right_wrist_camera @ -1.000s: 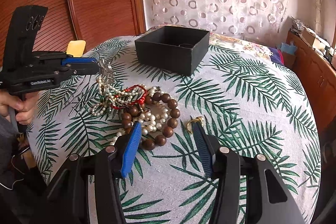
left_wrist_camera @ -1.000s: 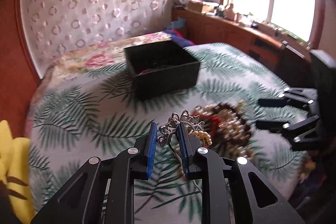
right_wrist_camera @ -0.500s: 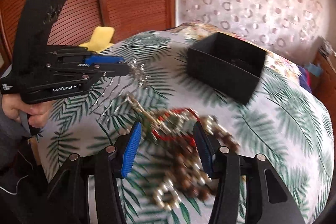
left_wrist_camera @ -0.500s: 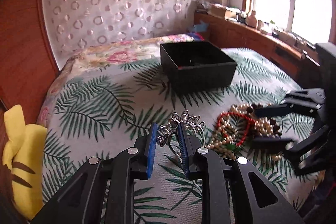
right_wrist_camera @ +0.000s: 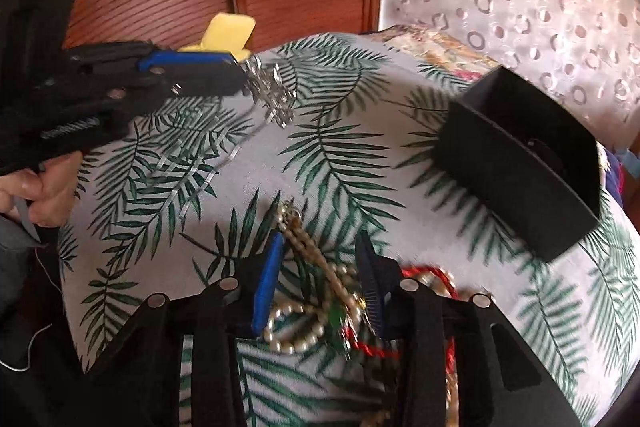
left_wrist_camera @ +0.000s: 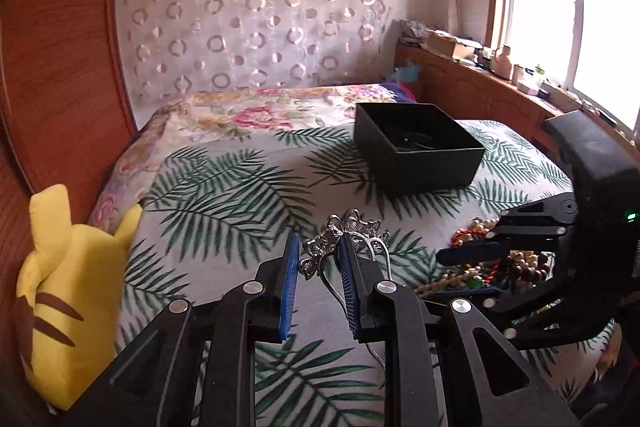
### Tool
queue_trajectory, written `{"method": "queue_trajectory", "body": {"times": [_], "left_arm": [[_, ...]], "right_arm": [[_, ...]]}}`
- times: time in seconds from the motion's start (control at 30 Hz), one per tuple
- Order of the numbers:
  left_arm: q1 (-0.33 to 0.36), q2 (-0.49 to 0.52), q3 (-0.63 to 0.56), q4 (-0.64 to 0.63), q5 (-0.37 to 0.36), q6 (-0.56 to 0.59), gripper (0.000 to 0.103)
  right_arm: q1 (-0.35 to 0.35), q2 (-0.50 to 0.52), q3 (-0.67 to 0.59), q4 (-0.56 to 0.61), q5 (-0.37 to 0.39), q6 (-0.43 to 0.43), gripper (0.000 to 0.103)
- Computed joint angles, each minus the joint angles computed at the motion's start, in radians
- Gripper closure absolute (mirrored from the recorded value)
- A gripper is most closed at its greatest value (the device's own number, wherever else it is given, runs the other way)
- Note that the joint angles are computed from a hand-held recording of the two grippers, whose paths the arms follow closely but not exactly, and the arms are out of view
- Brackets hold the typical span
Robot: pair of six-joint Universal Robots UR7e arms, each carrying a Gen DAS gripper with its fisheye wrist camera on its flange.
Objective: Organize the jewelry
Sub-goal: 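Grasp and lift a pearl strand with the right tool while the left holds the comb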
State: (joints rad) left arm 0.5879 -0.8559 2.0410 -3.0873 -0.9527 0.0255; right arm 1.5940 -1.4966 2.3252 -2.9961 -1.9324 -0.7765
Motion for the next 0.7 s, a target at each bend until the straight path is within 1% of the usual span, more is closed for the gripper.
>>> {"method": "queue_trajectory", "body": {"times": [0.1, 0.17, 0.2, 0.23, 0.33, 0.47, 0.57, 0.7], "left_arm": [[0.002, -0.012, 0.009, -0.001, 0.005, -0.004, 0.084], [0.004, -0.018, 0.012, -0.003, 0.006, -0.005, 0.084], [0.005, -0.020, 0.014, -0.004, 0.007, -0.006, 0.084], [0.005, -0.024, 0.018, -0.006, 0.008, -0.007, 0.084], [0.008, -0.030, 0.023, -0.010, 0.007, -0.009, 0.084], [0.007, -0.035, 0.025, -0.013, 0.005, -0.009, 0.084], [0.000, -0.036, 0.023, -0.019, 0.000, -0.005, 0.084], [-0.012, -0.031, 0.012, -0.035, -0.004, 0.003, 0.084]], "right_arm": [[0.013, 0.033, -0.016, -0.010, -0.026, -0.016, 0.066], [0.021, 0.037, -0.016, -0.009, -0.038, -0.027, 0.078], [0.023, 0.030, -0.010, -0.002, -0.034, -0.039, 0.095], [0.024, 0.026, -0.006, -0.002, -0.036, -0.048, 0.098], [0.021, 0.001, 0.013, -0.007, -0.032, -0.056, 0.098], [0.010, -0.064, 0.027, -0.020, 0.039, -0.041, 0.098], [0.021, -0.133, 0.030, -0.013, 0.084, -0.024, 0.098], [0.046, -0.207, 0.015, 0.007, 0.107, -0.015, 0.098]]}}
